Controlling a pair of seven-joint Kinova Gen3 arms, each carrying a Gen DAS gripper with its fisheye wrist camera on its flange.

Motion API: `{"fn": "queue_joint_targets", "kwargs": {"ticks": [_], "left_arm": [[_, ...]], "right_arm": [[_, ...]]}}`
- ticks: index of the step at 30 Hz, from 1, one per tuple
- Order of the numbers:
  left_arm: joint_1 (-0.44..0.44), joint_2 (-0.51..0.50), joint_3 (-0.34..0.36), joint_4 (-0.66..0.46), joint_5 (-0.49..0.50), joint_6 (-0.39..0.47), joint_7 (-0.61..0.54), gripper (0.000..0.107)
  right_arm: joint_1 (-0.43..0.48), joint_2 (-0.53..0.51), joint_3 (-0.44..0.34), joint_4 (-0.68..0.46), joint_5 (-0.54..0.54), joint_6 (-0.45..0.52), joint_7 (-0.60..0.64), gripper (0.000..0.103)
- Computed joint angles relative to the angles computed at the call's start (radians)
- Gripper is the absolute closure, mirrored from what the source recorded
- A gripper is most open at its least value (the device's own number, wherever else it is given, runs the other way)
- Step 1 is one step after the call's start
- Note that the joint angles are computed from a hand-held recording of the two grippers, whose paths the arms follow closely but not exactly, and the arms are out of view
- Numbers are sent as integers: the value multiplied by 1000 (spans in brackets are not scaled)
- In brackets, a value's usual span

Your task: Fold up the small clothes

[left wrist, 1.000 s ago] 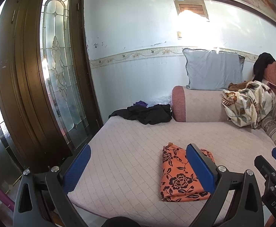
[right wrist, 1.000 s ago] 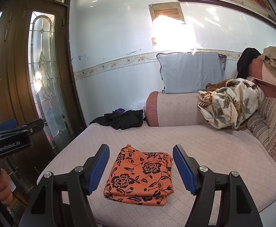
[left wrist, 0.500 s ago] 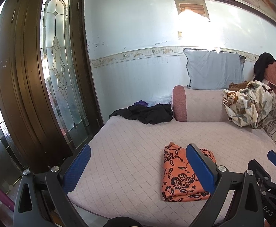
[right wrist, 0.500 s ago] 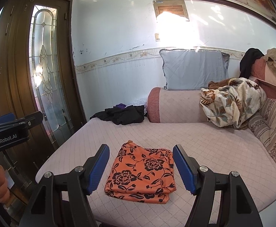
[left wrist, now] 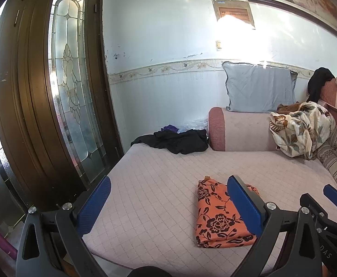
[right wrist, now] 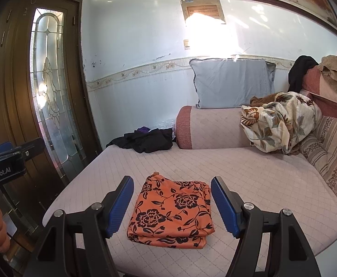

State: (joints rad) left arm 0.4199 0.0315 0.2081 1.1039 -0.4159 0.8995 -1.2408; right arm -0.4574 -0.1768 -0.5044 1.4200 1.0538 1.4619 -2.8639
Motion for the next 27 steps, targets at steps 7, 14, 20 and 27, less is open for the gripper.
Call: {"fn": "queue_joint_targets", "kwargs": {"ticks": [7, 14, 20, 27], "left_arm": [[0, 5, -2, -4, 8, 3, -9, 7], [-2, 11, -8, -8, 26, 7, -25, 7], [-4, 18, -13, -8, 43, 7, -43, 7], [-10, 29, -23, -13, 62, 10, -57, 7]], "right_arm": [[-9, 11, 10, -1, -6, -4, -1, 30], [-18, 13, 28, 6, -14, -10, -8, 30], [-13, 13, 38, 15, -30, -14, -15, 30], [-13, 20, 42, 22, -31, -16, -28, 30]]}}
